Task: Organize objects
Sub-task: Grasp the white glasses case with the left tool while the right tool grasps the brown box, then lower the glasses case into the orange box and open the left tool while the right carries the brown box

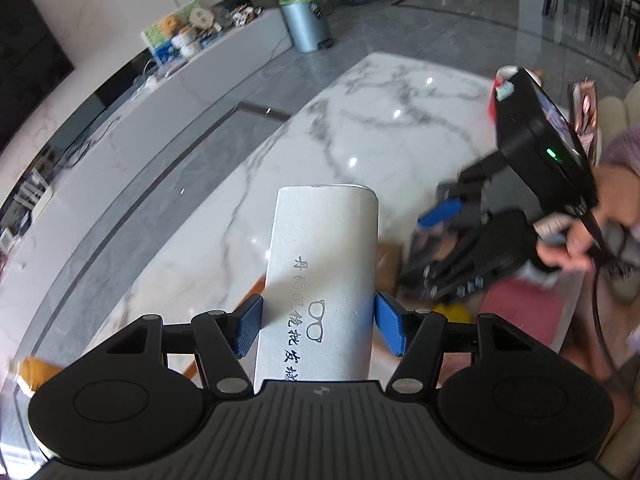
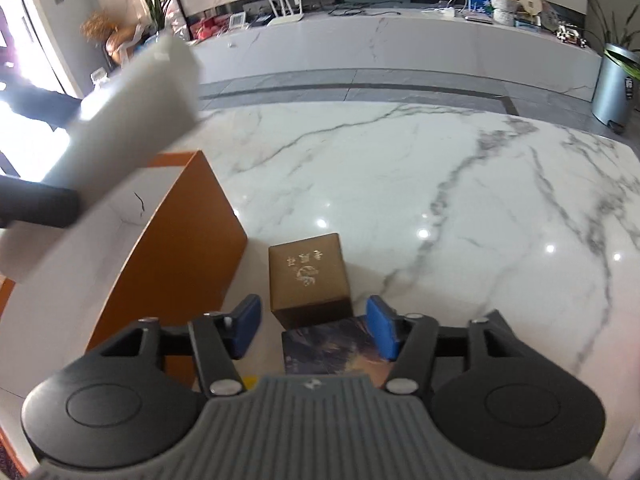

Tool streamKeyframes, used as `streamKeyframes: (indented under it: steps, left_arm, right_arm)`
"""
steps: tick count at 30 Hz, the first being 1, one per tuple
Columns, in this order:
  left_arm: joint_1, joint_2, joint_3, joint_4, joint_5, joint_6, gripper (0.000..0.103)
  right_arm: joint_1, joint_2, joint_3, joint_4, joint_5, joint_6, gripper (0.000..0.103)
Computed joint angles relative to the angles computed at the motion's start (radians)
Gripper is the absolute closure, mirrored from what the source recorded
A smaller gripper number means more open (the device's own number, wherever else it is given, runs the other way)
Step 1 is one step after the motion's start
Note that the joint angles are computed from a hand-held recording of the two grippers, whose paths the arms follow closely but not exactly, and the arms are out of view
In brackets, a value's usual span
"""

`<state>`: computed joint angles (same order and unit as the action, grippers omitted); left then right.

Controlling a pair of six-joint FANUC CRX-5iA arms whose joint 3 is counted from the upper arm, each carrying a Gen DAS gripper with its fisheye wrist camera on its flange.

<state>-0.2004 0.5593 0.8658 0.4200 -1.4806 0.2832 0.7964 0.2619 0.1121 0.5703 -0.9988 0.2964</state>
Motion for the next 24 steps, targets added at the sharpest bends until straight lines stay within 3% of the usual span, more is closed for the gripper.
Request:
streamKeyframes:
  steps: [8,11,14,19,24]
  left_arm:
    - [0.050,0.051,0.038,-0.075,-0.055,-0.013,0.032]
    - [0.049,0.078,0.051,-0.106,-0.043,-0.041,0.032]
    - [0.041,0.113,0.074,-0.138,-0.032,-0.066,0.032]
    - [0.039,0.089,-0.023,-0.165,0.061,-0.223,0.032]
    - [0.037,0.089,-0.053,-0.201,0.095,-0.378,0.032]
  right_arm:
    - [-0.033,0.096,0.099,-0.085,-0.032,0.151,0.030]
    - [-0.032,0.131,0.137,-0.088,-0.071,0.162,0.041]
    - [-0.030,0.140,0.147,-0.080,-0.083,0.150,0.042]
    - [-0.023,0.147,0.184,-0.065,-0.117,0.169,0.042]
    - [-0.006,0.153,0.263,-0.046,-0.179,0.268,0.043]
